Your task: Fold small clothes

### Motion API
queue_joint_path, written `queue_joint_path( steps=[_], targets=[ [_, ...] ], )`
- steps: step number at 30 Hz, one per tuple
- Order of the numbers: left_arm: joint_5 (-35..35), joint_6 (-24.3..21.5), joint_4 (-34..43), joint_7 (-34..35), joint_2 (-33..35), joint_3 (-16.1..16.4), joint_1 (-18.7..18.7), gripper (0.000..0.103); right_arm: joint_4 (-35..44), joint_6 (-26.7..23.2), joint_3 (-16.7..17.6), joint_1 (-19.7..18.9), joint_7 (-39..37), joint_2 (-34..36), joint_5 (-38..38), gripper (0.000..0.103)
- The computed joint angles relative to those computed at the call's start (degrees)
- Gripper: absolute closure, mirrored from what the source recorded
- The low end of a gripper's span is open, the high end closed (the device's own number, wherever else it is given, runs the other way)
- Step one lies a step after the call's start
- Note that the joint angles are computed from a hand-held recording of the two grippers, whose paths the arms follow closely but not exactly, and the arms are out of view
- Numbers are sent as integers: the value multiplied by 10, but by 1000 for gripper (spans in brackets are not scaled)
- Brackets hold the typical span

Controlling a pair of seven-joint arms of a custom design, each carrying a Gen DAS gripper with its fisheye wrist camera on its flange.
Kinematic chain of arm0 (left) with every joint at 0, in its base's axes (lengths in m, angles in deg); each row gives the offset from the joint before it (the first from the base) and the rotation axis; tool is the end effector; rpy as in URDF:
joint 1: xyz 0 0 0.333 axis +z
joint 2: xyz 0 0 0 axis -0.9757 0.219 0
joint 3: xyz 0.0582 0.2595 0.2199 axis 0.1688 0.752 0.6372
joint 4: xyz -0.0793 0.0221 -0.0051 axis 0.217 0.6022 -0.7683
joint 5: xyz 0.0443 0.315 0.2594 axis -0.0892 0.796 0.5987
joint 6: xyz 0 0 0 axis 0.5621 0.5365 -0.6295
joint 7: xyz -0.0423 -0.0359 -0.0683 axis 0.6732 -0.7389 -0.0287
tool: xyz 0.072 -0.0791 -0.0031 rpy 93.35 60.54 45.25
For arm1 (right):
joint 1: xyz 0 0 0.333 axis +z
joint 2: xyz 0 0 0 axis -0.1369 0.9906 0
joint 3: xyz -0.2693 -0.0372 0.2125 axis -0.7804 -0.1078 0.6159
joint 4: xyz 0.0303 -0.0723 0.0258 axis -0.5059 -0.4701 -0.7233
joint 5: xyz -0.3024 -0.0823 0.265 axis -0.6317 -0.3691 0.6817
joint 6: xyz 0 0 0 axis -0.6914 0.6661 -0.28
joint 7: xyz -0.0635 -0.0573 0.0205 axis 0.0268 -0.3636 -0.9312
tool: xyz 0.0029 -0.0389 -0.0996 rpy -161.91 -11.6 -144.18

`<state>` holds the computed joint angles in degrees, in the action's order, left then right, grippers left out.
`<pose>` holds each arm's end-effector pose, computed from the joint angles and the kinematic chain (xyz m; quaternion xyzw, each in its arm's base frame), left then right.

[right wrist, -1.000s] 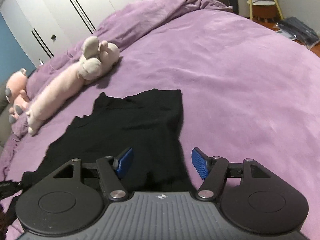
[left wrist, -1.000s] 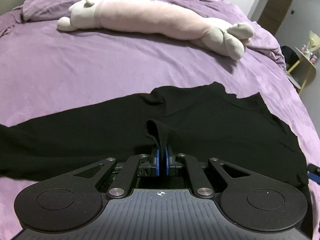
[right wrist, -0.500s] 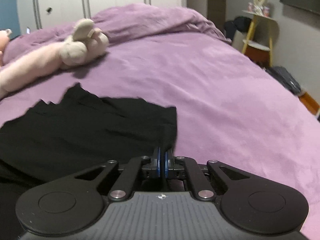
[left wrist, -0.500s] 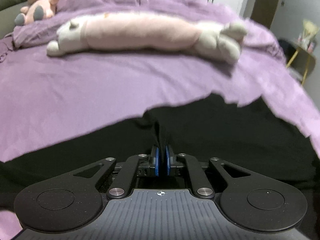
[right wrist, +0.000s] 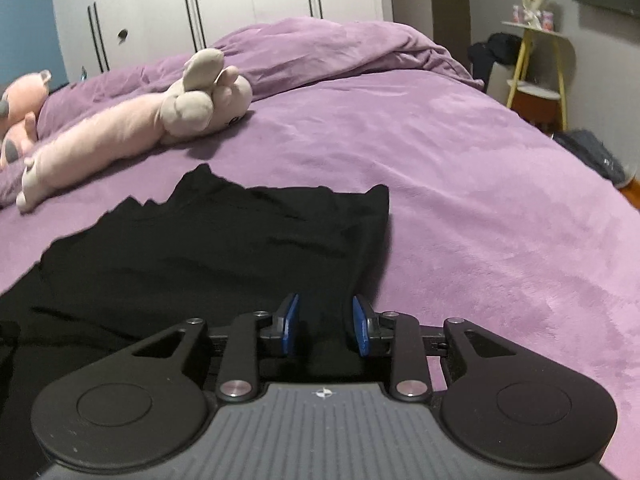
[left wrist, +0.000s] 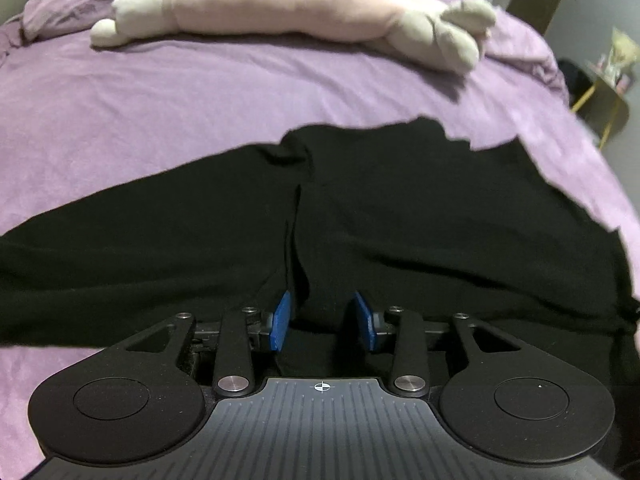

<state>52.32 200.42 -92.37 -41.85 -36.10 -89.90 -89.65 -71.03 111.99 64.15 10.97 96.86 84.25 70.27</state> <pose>0.6463 -0.2054 0.4540 -0.7971 0.5205 -0.2381 0.1921 0.7436 0.2337 0.4423 -0.6919 0.5857 -0.2444 0.3442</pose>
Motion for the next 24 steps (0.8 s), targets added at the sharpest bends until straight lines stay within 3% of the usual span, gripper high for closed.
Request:
queue_joint_path(
  steps=[3,6,8,14,19,24],
  targets=[
    [-15,2,8,0,8,-3,3,76,-3,18,-28,21,25,-1,-12,75],
    [-18,0,12,-6,11,1,1,75,15,-15,5,-1,-9,7,-9,80],
    [-14,-2,11,-10,10,3,-2,75,23,-32,-5,9,-22,15,-26,82],
    [-2,-9,15,-6,10,3,-6,74,24,-35,-86,78,-7,23,-125,89],
    [-2,-11,16,-5,11,2,-5,72,45,-55,-177,145,50,50,-253,94],
    [-10,-7,7,-3,4,1,-1,70,74,-102,-128,107,39,52,-259,94]
  ],
)
